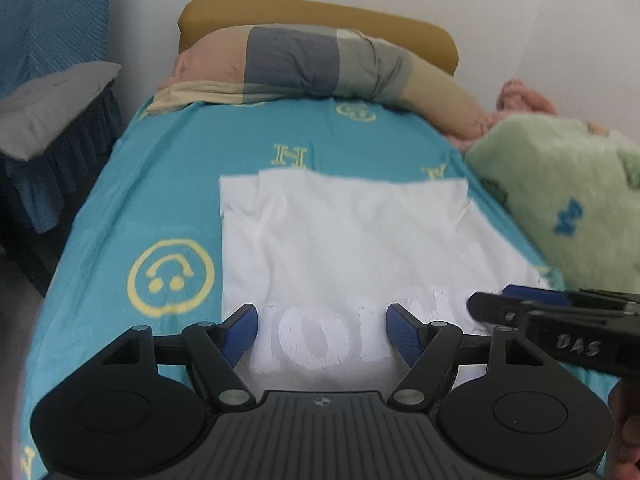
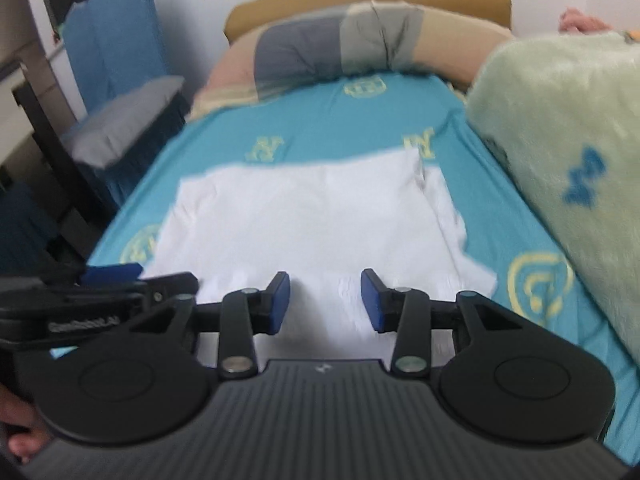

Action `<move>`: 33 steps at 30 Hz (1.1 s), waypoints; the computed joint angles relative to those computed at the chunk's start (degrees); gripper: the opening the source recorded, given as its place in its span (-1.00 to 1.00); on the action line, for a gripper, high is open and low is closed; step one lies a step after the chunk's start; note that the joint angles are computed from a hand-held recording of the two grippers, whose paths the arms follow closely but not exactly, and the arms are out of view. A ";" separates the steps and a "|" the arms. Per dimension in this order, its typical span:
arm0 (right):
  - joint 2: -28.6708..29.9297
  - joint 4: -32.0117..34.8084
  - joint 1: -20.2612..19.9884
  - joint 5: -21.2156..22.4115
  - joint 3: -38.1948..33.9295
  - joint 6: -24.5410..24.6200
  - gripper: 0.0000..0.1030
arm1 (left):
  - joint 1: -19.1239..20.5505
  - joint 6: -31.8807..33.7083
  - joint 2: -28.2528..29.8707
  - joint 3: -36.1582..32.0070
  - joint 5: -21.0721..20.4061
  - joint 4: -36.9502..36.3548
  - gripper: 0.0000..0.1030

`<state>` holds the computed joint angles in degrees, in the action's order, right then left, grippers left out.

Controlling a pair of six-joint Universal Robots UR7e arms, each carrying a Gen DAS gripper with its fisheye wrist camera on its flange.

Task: Fold clothes
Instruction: 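Withdraw both grippers above the folded shirt square, then grasp the folded shirt with both grippers and lift it off the bed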

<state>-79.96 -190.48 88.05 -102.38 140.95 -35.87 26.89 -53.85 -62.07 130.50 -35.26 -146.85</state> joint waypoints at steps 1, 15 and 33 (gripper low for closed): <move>0.61 -0.64 -0.34 -0.25 0.31 -0.22 -0.20 | -0.40 -1.09 0.17 -0.18 0.39 1.69 0.42; -22.29 20.80 -11.12 21.36 5.60 27.33 0.68 | -6.80 -23.20 -9.55 10.39 -9.59 -13.31 0.60; -5.84 3.91 -19.12 26.07 5.25 47.41 -0.22 | 1.53 -43.19 -1.32 16.86 -8.00 -41.96 -0.58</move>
<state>-85.80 -186.58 68.93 -76.31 146.20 11.54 28.42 -97.04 -63.39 147.36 -43.27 -188.81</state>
